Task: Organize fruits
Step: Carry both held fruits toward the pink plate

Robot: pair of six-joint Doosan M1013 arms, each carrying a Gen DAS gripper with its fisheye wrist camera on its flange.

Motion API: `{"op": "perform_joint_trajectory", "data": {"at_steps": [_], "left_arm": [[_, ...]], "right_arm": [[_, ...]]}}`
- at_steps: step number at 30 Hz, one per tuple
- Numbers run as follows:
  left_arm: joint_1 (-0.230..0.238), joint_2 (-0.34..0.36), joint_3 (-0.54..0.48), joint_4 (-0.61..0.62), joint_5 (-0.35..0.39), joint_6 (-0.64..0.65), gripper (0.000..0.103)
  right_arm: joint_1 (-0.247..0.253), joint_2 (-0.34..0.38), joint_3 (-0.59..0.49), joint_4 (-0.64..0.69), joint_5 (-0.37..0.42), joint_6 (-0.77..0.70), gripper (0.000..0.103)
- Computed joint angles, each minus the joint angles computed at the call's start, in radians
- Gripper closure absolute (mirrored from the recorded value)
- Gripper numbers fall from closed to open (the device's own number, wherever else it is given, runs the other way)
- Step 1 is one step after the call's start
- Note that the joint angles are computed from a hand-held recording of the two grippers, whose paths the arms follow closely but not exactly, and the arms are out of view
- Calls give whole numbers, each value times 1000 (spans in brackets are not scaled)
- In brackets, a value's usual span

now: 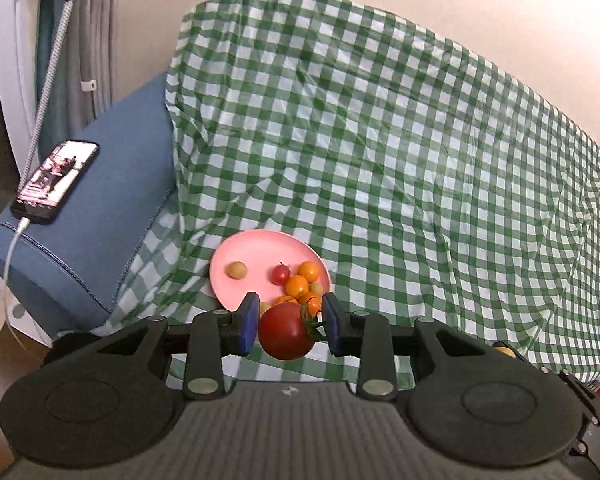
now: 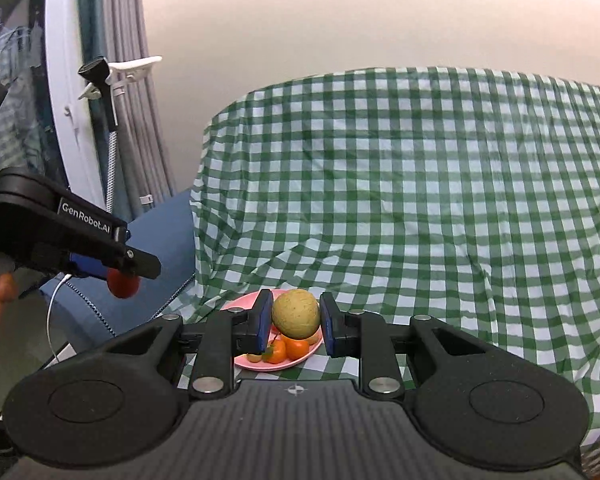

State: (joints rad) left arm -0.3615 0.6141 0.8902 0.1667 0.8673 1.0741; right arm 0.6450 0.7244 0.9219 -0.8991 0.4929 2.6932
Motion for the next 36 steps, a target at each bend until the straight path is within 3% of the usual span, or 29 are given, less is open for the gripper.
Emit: {"op": "perform_joint_trajectory", "data": {"at_steps": [7, 21, 36], "left_arm": [[10, -36, 60, 38, -29, -14, 65], [11, -38, 86, 27, -36, -9, 65], [32, 34, 1, -7, 64, 10, 65]], "right_arm": [[9, 1, -7, -34, 0, -1, 77], [8, 25, -52, 89, 20, -150, 77], [-11, 111, -206, 315, 122, -384, 77]]}}
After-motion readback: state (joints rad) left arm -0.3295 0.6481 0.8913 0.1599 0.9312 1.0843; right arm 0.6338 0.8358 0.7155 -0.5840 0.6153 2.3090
